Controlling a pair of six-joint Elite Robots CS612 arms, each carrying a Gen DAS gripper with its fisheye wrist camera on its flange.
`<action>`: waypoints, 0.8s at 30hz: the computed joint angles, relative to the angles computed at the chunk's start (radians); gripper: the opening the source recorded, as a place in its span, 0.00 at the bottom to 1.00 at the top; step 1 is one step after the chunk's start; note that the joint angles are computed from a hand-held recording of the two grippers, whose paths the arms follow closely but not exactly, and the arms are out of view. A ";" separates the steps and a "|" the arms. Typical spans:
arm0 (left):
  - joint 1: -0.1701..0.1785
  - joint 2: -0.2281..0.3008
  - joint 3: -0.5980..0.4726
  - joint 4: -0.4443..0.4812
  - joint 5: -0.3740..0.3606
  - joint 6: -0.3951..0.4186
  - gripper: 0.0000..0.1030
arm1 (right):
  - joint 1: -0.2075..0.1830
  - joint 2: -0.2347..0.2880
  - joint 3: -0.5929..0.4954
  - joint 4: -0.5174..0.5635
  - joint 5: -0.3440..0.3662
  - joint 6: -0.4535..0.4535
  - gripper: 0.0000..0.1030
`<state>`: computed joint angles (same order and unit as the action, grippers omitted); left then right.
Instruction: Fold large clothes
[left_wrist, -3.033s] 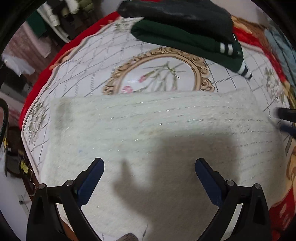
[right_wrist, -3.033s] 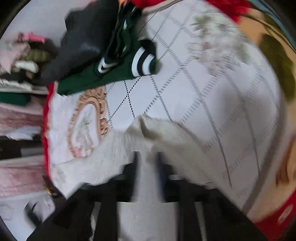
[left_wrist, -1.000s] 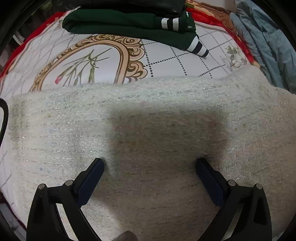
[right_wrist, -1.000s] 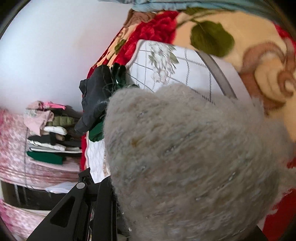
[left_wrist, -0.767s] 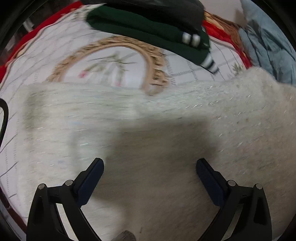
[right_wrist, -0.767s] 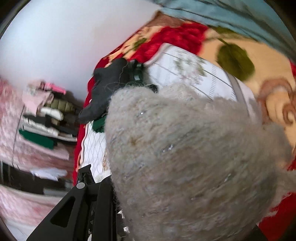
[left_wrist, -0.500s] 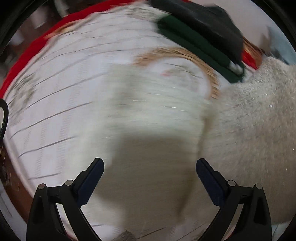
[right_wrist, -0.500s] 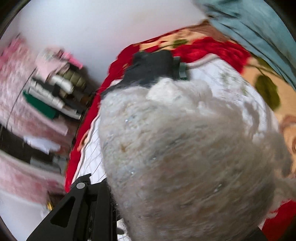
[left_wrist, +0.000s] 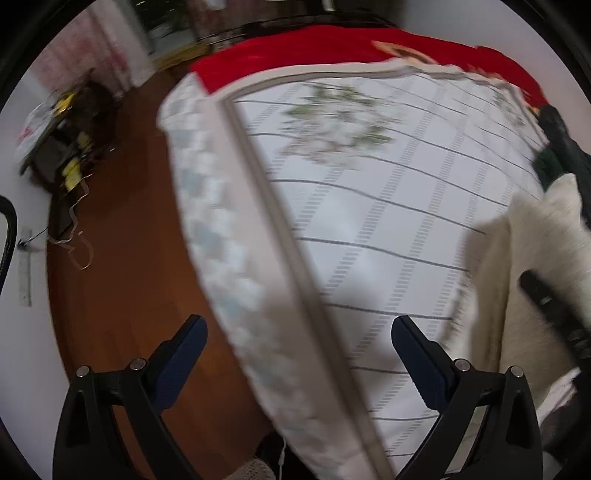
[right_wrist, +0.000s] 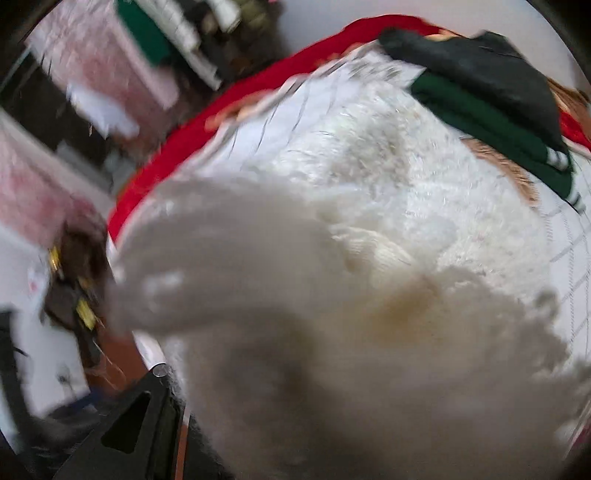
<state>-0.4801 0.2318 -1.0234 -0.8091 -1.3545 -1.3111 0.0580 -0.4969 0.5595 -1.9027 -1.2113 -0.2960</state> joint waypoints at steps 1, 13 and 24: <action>0.002 0.001 -0.006 0.013 0.005 -0.011 1.00 | 0.009 -0.010 0.029 -0.012 -0.018 -0.018 0.27; 0.027 -0.020 0.014 -0.012 0.073 -0.026 1.00 | 0.049 -0.077 0.251 -0.178 -0.158 -0.306 0.42; 0.066 0.046 -0.017 -0.418 -0.197 0.054 0.99 | -0.085 -0.033 -0.046 0.523 0.214 -0.299 0.75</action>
